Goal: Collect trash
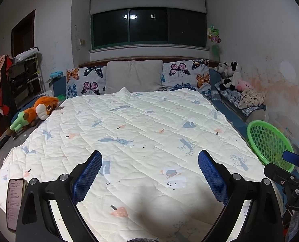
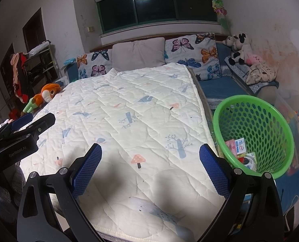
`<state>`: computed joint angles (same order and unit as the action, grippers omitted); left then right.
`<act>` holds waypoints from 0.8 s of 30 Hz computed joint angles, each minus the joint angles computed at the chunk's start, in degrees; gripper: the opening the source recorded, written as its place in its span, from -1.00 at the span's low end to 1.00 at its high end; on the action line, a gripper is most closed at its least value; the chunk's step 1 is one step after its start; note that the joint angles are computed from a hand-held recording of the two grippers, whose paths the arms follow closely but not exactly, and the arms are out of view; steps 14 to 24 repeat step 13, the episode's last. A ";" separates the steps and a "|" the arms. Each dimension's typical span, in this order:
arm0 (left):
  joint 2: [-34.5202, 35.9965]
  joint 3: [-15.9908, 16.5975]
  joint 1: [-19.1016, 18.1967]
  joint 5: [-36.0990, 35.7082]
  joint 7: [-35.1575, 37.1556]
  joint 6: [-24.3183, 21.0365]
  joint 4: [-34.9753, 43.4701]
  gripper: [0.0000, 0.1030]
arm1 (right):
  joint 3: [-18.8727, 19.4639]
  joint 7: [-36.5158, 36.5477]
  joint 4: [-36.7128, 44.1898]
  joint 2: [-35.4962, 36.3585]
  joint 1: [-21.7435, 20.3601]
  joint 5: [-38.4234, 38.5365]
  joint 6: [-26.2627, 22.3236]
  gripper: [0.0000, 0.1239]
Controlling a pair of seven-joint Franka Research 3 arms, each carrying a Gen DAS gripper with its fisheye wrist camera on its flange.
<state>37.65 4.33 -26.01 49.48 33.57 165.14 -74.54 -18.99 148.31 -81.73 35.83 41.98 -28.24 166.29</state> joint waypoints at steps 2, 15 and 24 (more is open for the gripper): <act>0.00 -0.25 0.22 -0.31 0.35 0.16 -0.08 0.81 | -0.01 0.00 0.00 0.10 0.05 0.07 0.05 0.56; 0.12 0.04 0.08 -0.68 0.19 -0.09 -0.29 0.81 | -0.04 -0.52 0.00 0.22 0.04 0.59 0.15 0.56; 0.12 0.04 0.08 -0.68 0.19 -0.09 -0.29 0.81 | -0.04 -0.52 0.00 0.22 0.04 0.59 0.15 0.56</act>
